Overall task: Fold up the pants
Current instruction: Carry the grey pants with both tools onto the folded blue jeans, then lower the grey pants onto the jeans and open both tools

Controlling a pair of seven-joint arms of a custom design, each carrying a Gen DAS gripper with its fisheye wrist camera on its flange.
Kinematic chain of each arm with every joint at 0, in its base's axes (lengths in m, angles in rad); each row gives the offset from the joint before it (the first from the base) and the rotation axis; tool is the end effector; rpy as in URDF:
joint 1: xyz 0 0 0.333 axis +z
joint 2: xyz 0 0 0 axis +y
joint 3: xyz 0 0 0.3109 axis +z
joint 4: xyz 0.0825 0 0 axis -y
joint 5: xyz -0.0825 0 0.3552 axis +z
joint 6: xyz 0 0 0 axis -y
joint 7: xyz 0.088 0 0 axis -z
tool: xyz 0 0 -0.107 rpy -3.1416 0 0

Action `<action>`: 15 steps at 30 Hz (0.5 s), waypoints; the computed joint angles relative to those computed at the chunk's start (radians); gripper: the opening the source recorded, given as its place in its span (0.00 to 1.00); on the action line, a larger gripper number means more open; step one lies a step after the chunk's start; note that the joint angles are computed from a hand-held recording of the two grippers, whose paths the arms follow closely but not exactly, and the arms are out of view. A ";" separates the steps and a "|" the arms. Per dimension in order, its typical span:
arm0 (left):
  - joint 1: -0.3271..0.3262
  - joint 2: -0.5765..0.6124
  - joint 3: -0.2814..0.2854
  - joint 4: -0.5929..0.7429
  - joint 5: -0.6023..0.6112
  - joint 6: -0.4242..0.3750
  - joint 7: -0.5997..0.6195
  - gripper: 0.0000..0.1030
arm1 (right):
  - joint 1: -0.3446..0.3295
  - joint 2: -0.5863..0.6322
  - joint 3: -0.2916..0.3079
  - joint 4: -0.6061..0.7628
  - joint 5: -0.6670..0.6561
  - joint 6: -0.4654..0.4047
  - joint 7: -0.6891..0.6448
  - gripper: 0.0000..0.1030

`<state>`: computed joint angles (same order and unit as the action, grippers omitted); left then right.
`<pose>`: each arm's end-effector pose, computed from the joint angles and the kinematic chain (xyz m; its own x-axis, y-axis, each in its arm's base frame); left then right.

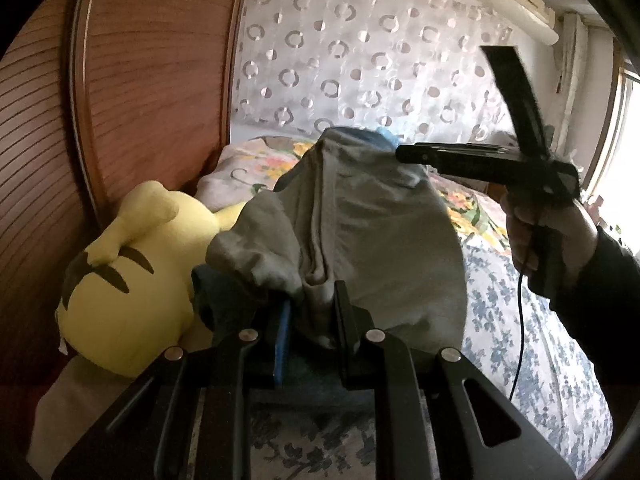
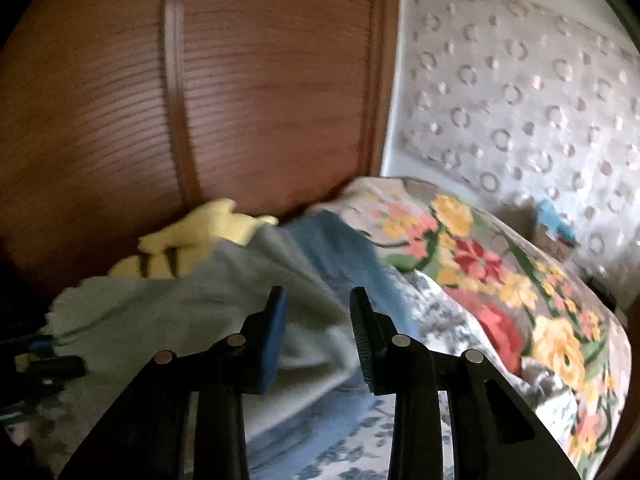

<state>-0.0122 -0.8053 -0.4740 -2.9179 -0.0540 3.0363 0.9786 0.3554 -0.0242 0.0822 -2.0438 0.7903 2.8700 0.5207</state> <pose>0.2916 -0.1559 0.4752 0.0490 -0.9837 0.1727 -0.6159 -0.1659 -0.7702 0.5258 0.2025 0.5466 0.6819 -0.7228 0.1122 -0.3687 -0.4722 -0.8007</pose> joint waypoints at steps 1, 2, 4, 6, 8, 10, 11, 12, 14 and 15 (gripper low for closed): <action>0.001 0.003 -0.001 0.001 0.000 -0.001 0.000 0.18 | -0.003 0.020 0.001 0.014 -0.045 0.010 0.051 0.29; 0.000 0.006 0.001 -0.001 0.000 0.001 0.000 0.18 | -0.008 0.038 0.002 0.026 -0.084 0.017 0.103 0.29; -0.001 0.010 0.003 -0.002 0.000 0.005 0.002 0.18 | -0.025 0.064 0.010 0.054 -0.082 -0.011 0.135 0.29; 0.003 0.013 0.000 0.000 0.002 0.004 0.003 0.18 | -0.034 0.075 0.026 0.066 -0.088 -0.007 0.154 0.29; 0.004 0.013 -0.001 0.000 0.003 0.002 0.003 0.18 | -0.039 0.074 0.036 0.064 -0.104 0.003 0.180 0.29; 0.002 0.009 -0.001 0.001 0.003 -0.005 0.000 0.18 | -0.041 0.057 0.044 0.048 -0.102 0.010 0.195 0.29; 0.003 0.007 -0.002 0.003 0.003 -0.008 -0.001 0.18 | -0.042 0.047 0.045 0.038 -0.073 0.014 0.173 0.29; 0.001 0.005 -0.001 0.004 0.004 -0.013 -0.001 0.18 | -0.037 0.034 0.047 0.031 -0.054 0.015 0.162 0.29; -0.006 -0.001 0.005 0.005 0.007 -0.023 0.004 0.18 | -0.028 -0.003 0.037 -0.002 0.040 0.007 0.074 0.29; -0.007 -0.004 0.006 0.007 0.009 -0.031 0.006 0.19 | -0.016 -0.022 0.031 -0.015 0.063 0.006 0.056 0.29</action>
<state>-0.0188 -0.8094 -0.4677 -2.9106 -0.0447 3.0054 0.9850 0.3399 -0.0463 0.1135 -2.0592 0.8529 2.8758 0.5762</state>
